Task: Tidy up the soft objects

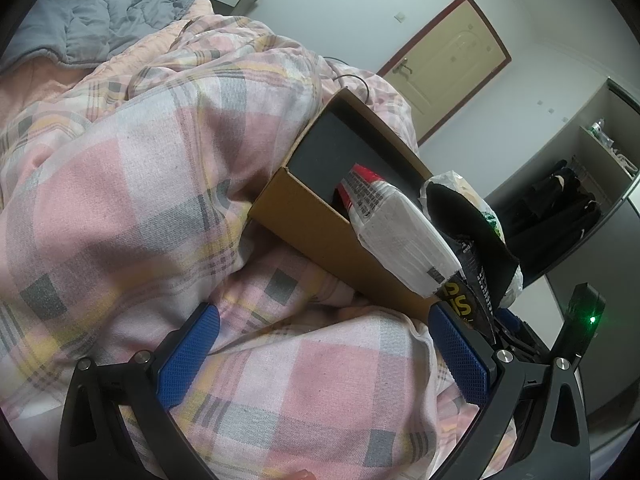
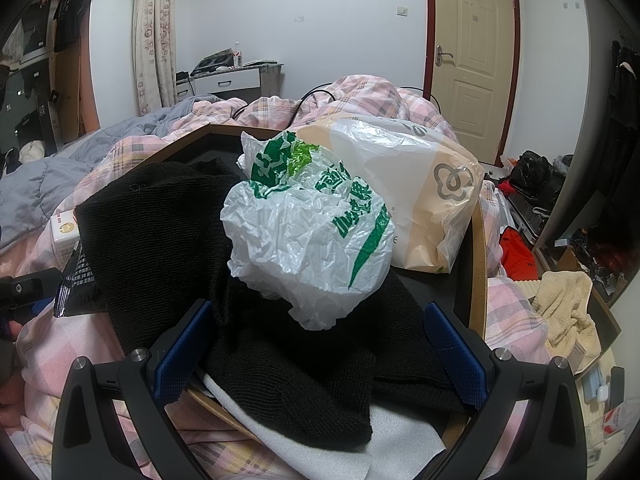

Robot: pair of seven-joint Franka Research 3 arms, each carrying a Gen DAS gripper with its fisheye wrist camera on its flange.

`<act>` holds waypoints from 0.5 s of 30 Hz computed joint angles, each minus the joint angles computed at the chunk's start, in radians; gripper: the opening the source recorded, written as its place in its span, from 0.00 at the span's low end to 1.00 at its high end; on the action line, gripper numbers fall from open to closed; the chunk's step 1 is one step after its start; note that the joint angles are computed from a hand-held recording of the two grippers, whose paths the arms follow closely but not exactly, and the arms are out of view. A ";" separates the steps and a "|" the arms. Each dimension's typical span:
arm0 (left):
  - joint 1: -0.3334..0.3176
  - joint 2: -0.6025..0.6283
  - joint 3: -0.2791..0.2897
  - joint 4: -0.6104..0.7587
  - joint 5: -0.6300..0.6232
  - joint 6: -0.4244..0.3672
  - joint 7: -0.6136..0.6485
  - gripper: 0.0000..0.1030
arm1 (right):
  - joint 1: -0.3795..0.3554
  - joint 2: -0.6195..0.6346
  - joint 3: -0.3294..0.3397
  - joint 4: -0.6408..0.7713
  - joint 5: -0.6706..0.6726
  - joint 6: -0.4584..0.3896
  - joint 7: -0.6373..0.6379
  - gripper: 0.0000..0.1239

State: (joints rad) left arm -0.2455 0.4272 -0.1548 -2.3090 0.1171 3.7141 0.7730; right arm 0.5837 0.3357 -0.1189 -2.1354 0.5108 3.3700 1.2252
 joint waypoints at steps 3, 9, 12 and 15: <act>0.002 -0.001 -0.001 0.000 0.001 -0.002 -0.001 1.00 | 0.001 0.000 -0.001 0.000 0.001 0.000 -0.001 0.83; 0.007 0.000 -0.004 0.001 0.009 -0.002 -0.008 1.00 | 0.001 0.000 -0.001 0.000 0.003 -0.001 -0.002 0.83; 0.005 0.001 -0.002 0.001 0.008 0.001 -0.007 1.00 | 0.001 0.000 -0.001 0.000 0.003 0.000 -0.003 0.83; 0.007 0.001 -0.004 0.001 0.010 -0.001 -0.009 1.00 | 0.001 0.000 0.000 0.000 0.004 0.000 -0.003 0.83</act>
State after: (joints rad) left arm -0.2387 0.4280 -0.1585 -2.3077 0.1274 3.7135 0.7638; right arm 0.5846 0.3356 -0.1191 -2.1352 0.5143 3.3701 1.2219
